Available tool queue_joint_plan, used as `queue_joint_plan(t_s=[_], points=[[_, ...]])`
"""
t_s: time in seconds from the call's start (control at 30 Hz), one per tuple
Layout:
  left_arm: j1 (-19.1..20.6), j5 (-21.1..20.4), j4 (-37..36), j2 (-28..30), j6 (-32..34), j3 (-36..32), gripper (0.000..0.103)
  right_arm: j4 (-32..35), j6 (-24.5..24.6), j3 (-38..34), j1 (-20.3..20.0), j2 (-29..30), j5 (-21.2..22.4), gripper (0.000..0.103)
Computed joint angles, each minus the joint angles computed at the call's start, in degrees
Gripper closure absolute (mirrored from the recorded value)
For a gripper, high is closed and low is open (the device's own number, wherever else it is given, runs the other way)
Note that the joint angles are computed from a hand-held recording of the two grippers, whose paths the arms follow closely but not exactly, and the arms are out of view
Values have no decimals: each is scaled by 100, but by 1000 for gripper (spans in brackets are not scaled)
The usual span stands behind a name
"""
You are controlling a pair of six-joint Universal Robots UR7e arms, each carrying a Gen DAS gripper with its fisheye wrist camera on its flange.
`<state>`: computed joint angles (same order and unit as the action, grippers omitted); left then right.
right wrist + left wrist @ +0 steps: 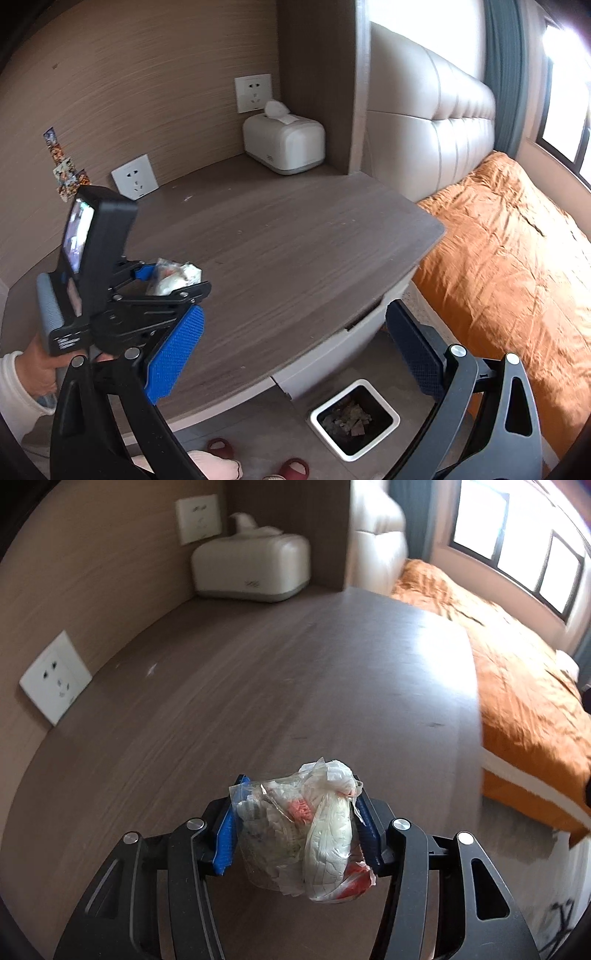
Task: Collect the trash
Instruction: 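Grasp the clear plastic bag with the left tool and carry it to the bin, then open the left tool over the white bin to drop the clear bag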
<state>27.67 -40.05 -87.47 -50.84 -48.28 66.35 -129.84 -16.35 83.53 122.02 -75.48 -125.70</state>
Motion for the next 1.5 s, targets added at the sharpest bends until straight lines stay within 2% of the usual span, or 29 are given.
queue_joint_plan(t_s=[0.2,0.4,0.53,0.63,0.83,0.97,1.17,1.2,1.27,1.3,1.33,1.5], points=[[-242,-227,-455,329,847,-253,50,104,294,207,-99,-333,-343,5],[-385,-866,-1046,905,1843,-545,50,429,786,524,-309,-907,-778,5],[-431,-1261,-1297,1259,2227,-716,50,579,1083,769,-482,-1292,-1091,5],[-434,-1501,-1411,1495,2445,-809,50,634,1210,935,-610,-1509,-1295,5],[-311,-1984,-1543,1915,2671,-895,50,820,1420,1158,-968,-1807,-1357,5],[-209,-2216,-1593,2136,2708,-893,50,744,1276,1324,-1127,-1866,-1509,5],[-128,-2296,-1519,2378,2736,-1023,49,790,1134,1463,-1461,-1973,-1438,5],[-115,-2314,-1497,2412,2754,-1053,48,796,1127,1473,-1502,-1990,-1416,5],[-71,-2396,-1425,2514,2759,-1166,34,802,1117,1488,-1583,-2021,-1363,5],[-40,-2476,-1383,2575,2784,-1248,10,824,1129,1489,-1607,-2032,-1349,5],[-37,-2461,-1354,2624,2777,-1295,4,826,1125,1493,-1639,-2044,-1341,5],[-52,-2406,-1189,2745,2789,-1446,4,839,1126,1494,-1717,-2078,-1346,5]])
